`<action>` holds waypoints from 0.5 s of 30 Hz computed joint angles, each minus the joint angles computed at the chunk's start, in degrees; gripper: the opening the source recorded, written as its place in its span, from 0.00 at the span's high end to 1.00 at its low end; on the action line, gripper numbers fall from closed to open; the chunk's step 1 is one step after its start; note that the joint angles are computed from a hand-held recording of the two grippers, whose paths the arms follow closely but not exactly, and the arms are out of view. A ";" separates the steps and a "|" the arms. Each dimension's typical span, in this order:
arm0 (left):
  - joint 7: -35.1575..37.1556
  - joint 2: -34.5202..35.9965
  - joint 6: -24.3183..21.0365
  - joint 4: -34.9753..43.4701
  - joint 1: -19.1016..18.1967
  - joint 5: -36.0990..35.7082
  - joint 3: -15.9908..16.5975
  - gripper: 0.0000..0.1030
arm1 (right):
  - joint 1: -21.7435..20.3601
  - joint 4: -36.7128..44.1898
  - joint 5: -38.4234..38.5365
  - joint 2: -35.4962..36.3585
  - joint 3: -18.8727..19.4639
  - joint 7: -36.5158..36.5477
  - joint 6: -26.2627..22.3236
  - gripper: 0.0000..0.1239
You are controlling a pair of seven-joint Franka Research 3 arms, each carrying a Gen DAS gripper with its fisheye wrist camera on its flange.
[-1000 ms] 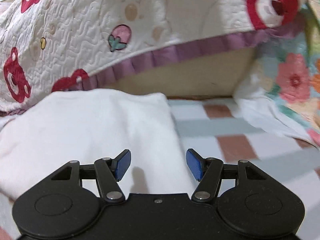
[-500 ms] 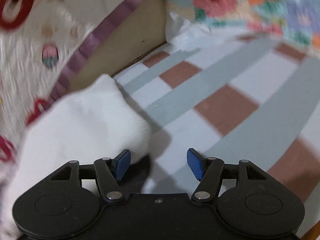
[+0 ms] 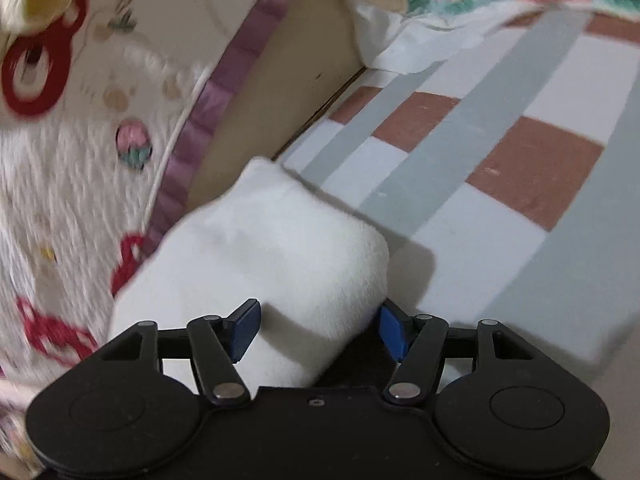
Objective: Fold clothes
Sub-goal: 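Grasp the folded fleece end with the left gripper and tuck it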
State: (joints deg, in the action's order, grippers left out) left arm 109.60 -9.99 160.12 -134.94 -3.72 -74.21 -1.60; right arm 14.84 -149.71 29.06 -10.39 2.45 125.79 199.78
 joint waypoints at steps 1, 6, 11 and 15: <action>2.79 0.49 -4.21 0.16 -0.29 -8.02 2.01 0.40 | 1.68 0.21 -1.86 0.99 -2.29 3.60 1.52 0.44; 6.28 1.18 -8.14 -0.10 3.55 -20.26 1.27 0.35 | 4.32 0.29 -11.97 2.31 -7.70 17.20 2.95 0.42; 7.49 3.81 1.15 4.09 3.78 -11.01 -2.24 0.29 | 2.57 -0.75 -17.50 2.24 -7.00 22.90 3.57 0.43; 4.11 3.70 4.31 3.80 3.13 -2.93 -2.72 0.36 | 6.37 -0.63 -22.81 0.54 -11.11 27.77 -1.04 0.43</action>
